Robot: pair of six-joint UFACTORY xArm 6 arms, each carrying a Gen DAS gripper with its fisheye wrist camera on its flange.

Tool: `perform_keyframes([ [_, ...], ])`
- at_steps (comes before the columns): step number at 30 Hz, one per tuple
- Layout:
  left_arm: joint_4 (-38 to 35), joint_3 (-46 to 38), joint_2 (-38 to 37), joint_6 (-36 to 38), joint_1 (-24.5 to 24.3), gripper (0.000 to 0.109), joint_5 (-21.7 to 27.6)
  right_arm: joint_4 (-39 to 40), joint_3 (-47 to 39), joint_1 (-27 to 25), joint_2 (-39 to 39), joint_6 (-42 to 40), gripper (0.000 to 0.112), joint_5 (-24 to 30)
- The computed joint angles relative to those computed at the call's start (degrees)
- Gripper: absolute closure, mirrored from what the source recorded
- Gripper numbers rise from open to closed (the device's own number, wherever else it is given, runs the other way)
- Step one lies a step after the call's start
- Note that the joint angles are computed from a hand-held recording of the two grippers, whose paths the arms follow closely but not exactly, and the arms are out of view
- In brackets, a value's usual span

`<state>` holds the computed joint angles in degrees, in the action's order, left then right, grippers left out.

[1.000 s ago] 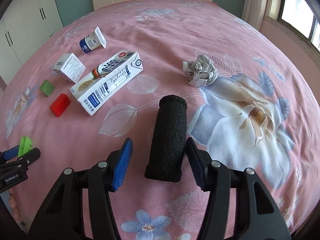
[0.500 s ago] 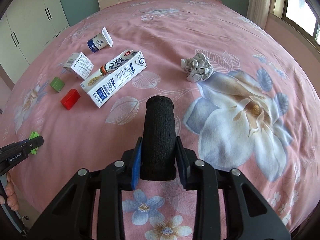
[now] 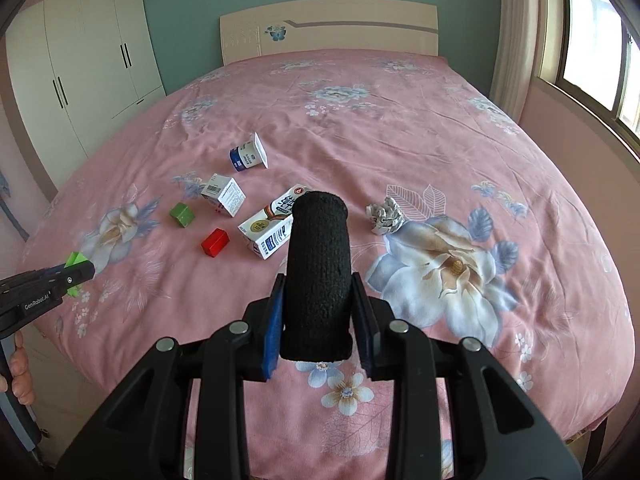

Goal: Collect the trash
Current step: 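Carry the green brick and black tube in both tools over the trash bin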

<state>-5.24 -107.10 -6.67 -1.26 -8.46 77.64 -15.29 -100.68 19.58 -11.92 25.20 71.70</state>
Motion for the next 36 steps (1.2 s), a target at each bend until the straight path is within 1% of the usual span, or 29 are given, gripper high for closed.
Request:
perform_keyframes([
  [4,-1.3,-5.2,-1.3,2.6,0.9,0.085,2.2,-2.7,-7.5,3.7,0.3,0.4,0.080,3.9],
  [8,-4.3,-10.1,-2.6,5.9,2.7,0.085,5.3,-5.9,-15.5,8.9,0.8,0.6,0.080,8.3],
  [13,-8.9,-12.0,-6.3,10.7,5.8,0.085,8.7,-11.1,-23.6,17.8,1.4,1.5,0.080,14.0],
  [17,-11.4,-8.7,-11.4,15.1,7.7,0.085,9.8,-17.2,-26.6,27.3,1.0,2.2,0.080,18.9],
  [21,-15.2,-2.8,-17.1,19.3,11.3,0.085,11.1,-21.7,-21.5,36.4,-2.8,5.2,0.080,21.5],
  [26,-20.1,6.3,-23.5,25.2,16.6,0.085,14.5,-22.7,-9.6,43.8,-9.6,10.8,0.080,22.1],
  [30,-19.7,15.7,-29.5,28.3,17.8,0.085,14.6,-20.1,-0.6,46.0,-13.9,14.4,0.080,21.6],
  [33,-20.1,21.0,-32.4,30.7,18.8,0.085,16.3,-17.5,5.6,47.0,-16.5,17.0,0.080,20.3],
  [36,-16.4,27.3,-35.6,31.8,17.0,0.085,16.5,-13.9,11.9,46.6,-18.8,18.6,0.080,18.3],
])
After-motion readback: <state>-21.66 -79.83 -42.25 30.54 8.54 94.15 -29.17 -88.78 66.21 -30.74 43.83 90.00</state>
